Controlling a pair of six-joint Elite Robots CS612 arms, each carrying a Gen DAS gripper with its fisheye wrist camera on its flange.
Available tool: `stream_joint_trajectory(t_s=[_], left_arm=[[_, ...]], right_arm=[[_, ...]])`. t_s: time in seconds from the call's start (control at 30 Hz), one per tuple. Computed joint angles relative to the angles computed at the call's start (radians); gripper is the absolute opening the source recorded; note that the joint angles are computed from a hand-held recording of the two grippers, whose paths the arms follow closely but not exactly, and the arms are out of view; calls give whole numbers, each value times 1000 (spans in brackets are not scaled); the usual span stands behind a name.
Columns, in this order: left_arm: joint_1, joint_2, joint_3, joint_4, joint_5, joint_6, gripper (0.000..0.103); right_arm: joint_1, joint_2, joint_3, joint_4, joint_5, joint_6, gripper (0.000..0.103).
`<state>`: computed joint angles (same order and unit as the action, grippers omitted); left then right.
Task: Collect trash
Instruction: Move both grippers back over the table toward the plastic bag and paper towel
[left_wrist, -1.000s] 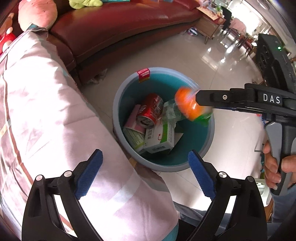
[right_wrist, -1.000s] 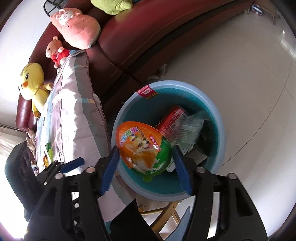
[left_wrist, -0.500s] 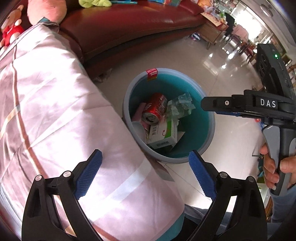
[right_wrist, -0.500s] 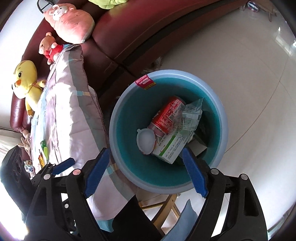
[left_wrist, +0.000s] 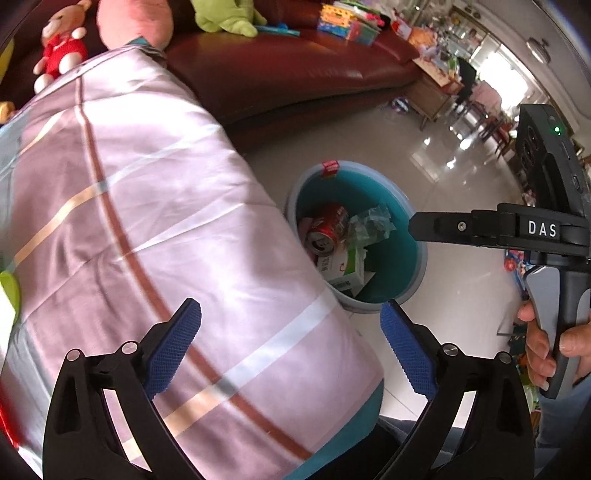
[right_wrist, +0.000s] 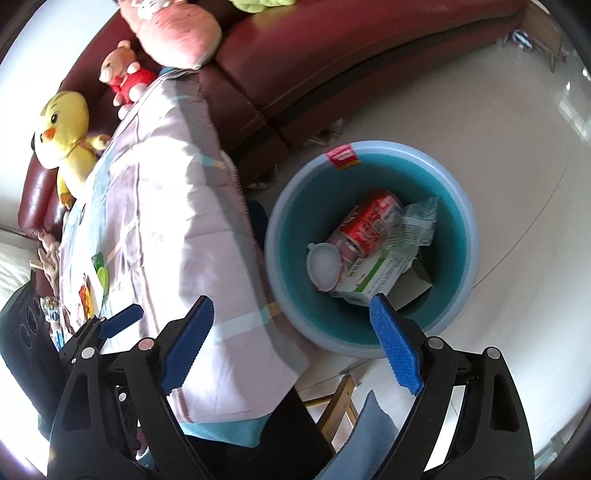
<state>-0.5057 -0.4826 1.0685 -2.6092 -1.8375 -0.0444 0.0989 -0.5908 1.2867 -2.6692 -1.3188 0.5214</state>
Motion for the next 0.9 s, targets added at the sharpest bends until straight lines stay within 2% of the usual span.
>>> stream_joint_trajectory(t_s=[0.17,0.37,0.67,0.9], left_arm=[[24,-26,55,-52,-10,-45,99],[60,-58,126,-123,18,-102,99],[133,-105,227,-221,82,-187,99],[189,-131,283,-266,137,-228,99]], right_arm=[[26,4,-36,45,-7,-19,86],[63,30,-116,121,-16,-65,86],[129,111,-304,263,-9,-150,86],[183,202,-509,406,-19,-236,86]])
